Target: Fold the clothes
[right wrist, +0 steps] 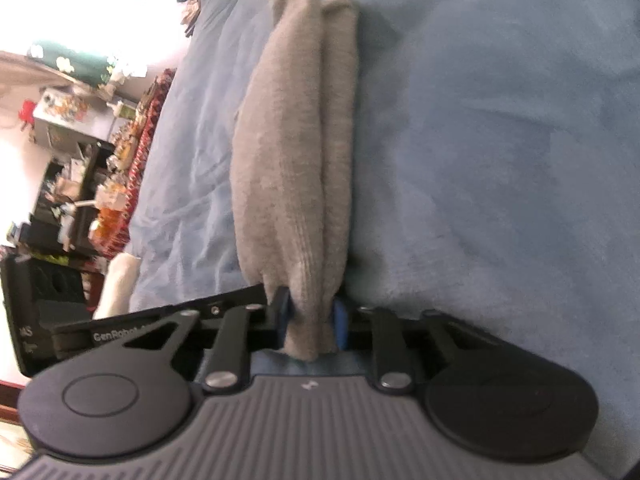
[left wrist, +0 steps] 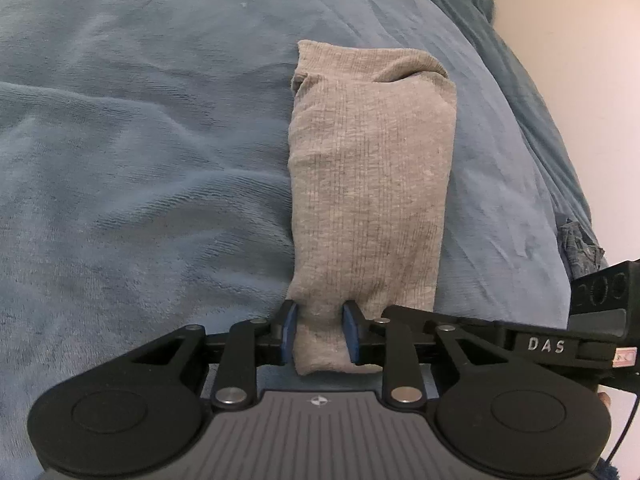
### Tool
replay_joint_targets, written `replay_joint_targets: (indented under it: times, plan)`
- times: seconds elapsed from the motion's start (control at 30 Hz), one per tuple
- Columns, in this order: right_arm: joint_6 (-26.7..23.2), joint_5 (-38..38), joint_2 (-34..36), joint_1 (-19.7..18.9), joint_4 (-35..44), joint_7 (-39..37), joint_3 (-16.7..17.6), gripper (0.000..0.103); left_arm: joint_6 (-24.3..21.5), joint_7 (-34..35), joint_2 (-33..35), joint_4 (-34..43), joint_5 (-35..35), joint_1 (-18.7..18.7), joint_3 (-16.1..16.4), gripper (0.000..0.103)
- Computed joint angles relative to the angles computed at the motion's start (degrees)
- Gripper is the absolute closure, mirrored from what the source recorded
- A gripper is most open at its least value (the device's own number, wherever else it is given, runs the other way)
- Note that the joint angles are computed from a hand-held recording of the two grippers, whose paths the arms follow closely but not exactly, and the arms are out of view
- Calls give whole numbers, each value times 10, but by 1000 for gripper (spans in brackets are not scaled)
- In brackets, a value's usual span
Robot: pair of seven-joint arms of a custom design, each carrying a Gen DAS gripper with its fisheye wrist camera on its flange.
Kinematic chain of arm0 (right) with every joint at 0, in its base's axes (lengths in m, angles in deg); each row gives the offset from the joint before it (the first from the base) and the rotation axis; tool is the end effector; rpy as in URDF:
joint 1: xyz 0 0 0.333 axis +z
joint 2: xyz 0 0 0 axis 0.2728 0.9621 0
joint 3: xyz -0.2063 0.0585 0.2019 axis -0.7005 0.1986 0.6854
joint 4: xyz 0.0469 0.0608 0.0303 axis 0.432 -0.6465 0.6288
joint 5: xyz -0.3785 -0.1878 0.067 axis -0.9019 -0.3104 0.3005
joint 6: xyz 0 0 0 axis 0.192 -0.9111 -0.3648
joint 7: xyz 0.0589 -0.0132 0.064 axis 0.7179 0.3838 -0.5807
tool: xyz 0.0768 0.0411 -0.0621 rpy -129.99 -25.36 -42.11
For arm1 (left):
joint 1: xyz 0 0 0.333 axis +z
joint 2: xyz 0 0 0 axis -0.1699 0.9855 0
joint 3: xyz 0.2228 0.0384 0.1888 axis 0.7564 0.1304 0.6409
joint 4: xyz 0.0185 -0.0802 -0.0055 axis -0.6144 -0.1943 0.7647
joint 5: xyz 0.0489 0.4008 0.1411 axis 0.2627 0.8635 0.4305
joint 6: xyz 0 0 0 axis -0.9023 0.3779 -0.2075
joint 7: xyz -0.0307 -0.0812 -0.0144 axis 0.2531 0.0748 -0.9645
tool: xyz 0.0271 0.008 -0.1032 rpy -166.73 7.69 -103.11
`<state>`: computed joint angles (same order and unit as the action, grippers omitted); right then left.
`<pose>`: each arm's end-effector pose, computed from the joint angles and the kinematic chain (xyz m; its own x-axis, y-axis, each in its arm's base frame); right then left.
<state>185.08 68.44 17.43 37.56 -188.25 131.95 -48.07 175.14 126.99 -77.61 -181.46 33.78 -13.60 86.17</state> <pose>0.3958 0.2577 0.4759 -0.4402 -0.5962 -0.6714 -0.6436 0.7309 -0.2270 0.4562 -0.0731 0.5548 -0.4296 -0.7277 0.5347 -0.9023 0.3230 -0.2855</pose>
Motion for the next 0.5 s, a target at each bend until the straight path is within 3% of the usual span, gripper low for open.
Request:
replay_joint_targets:
  times: [0.23, 0.5]
  plan:
    - [-36, -8, -35, -3, 4, 34, 15, 89, -20, 5, -19, 4, 4, 1, 5, 76]
    - [-112, -18, -121, 14, 1, 77, 39, 90, -95, 42, -88, -3, 9, 1, 30, 80]
